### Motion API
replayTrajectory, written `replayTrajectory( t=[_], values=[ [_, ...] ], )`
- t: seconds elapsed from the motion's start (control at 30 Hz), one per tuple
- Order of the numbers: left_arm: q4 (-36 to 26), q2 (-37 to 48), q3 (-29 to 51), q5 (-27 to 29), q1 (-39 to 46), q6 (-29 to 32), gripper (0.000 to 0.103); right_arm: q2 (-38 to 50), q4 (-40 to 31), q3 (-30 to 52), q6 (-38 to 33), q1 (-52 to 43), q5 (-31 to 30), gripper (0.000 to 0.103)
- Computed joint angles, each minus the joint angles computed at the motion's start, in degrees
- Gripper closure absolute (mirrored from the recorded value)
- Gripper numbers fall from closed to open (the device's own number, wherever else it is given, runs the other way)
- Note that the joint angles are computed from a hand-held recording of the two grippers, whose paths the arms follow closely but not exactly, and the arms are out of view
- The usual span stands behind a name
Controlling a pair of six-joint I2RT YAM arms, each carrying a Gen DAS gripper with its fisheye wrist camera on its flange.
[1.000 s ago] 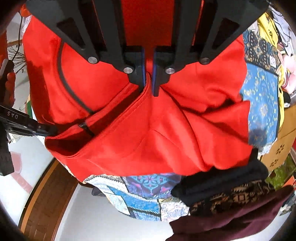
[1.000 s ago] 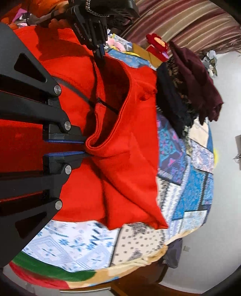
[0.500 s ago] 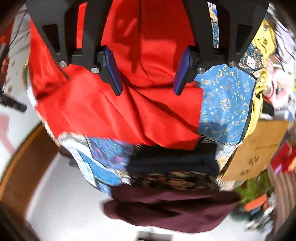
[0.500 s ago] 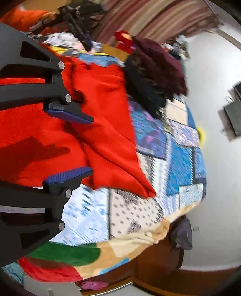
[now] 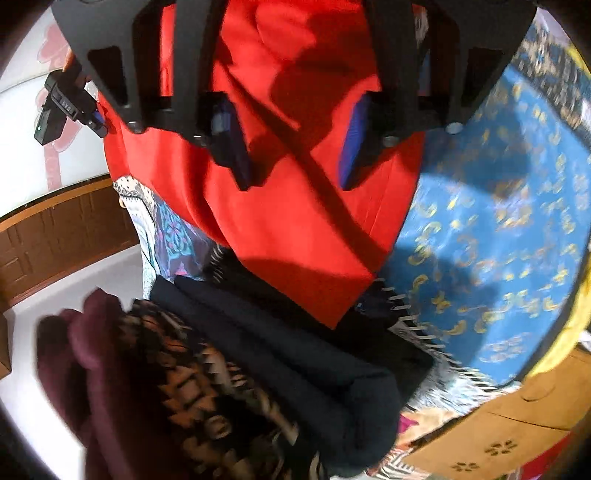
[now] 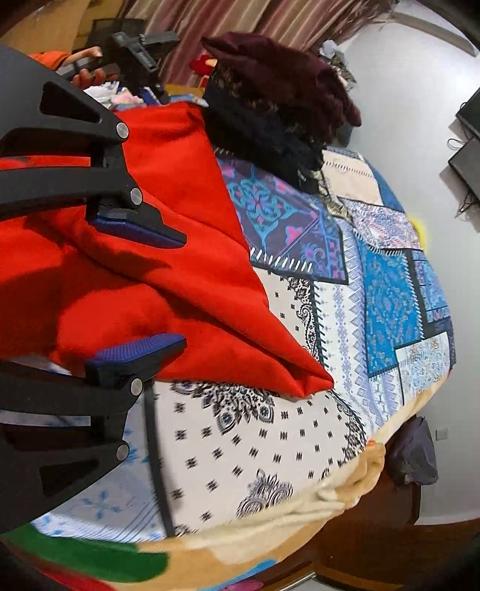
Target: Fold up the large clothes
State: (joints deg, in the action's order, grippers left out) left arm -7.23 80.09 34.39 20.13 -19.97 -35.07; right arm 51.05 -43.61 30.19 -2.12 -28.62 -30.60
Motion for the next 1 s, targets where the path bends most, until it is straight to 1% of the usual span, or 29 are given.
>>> replayTrajectory(
  t=[0.03,0.07,0.13,0.17,0.2,0.23,0.27,0.33,0.4,0.53,0.63,0.7,0.73,0.8,0.83,0.87,0.9,0.93,0.97,1.0],
  values=[
    [1.20,1.59,0.48,-0.15,0.01,-0.22,0.074,0.45,1.50,-0.39,0.59,0.51,0.06,0.059],
    [2.28,2.59,0.76,-0.27,-0.12,-0.36,0.086,0.85,2.02,-0.52,0.60,0.53,0.19,0.061],
    [2.70,2.63,1.00,-2.86,-1.41,-0.72,0.097,1.07,3.12,-0.82,1.04,1.22,1.52,0.089],
    [2.21,1.58,0.88,-4.54,-2.21,-0.58,0.102,1.53,3.31,-0.67,0.84,1.56,2.34,0.092],
    [1.05,-0.22,0.72,-6.90,-3.22,-0.23,0.102,1.54,3.34,-0.69,0.68,1.49,2.24,0.094],
    [-0.96,-3.31,0.33,-10.53,-4.54,0.32,0.102,0.21,2.79,-0.89,-0.04,0.54,1.44,0.096],
    [-2.55,-6.47,-0.33,-13.28,-5.64,0.65,0.102,-1.16,2.58,-1.06,-0.10,0.40,1.81,0.096],
    [-5.72,-12.42,-1.80,-17.30,-7.12,1.13,0.102,-4.54,1.06,-1.12,-1.41,-0.71,2.69,0.096],
    [-7.81,-14.40,-2.82,-18.91,-7.58,1.75,0.102,-5.37,0.23,-1.14,-2.81,-1.97,2.83,0.096],
    [-9.77,-10.15,-3.92,-24.18,-10.00,2.46,0.102,-3.48,1.19,-2.46,-4.76,-3.36,3.48,0.096],
    [-9.58,-6.60,-4.20,-23.91,-10.30,2.66,0.101,-4.51,1.28,-2.82,-4.25,-3.16,3.97,0.096],
    [-11.42,-8.08,-4.04,-25.15,-11.64,2.21,0.101,-5.70,-0.75,-1.82,-4.78,-2.79,4.54,0.096],
    [-13.16,-8.67,-3.31,-26.08,-12.36,2.77,0.097,-6.39,-1.57,-1.45,-5.03,-2.78,4.61,0.096],
    [-15.92,-10.46,-2.31,-26.80,-12.78,4.16,0.086,-6.84,-4.27,0.18,-6.71,-3.46,4.67,0.096],
    [-17.14,-11.98,-2.02,-26.67,-12.07,5.24,0.067,-6.81,-5.71,1.08,-8.03,-4.33,4.26,0.096],
    [-18.28,-13.61,-1.94,-26.67,-11.40,5.80,0.045,-6.81,-6.56,1.60,-8.63,-4.75,3.88,0.095],
    [-18.99,-15.47,-2.10,-26.74,-10.74,6.06,0.040,-6.59,-7.86,2.42,-9.84,-5.87,2.97,0.093],
    [-19.17,-17.50,-2.55,-26.46,-9.69,6.37,0.036,-6.26,-9.41,3.50,-11.30,-7.47,1.84,0.086],
    [-19.09,-18.44,-2.78,-25.39,-8.38,6.87,0.035,-6.33,-9.87,3.91,-11.50,-7.90,1.55,0.080],
    [-18.93,-18.41,-2.83,-23.37,-6.48,7.43,0.035,-6.50,-10.38,4.37,-11.77,-8.59,1.21,0.064]
  ],
)
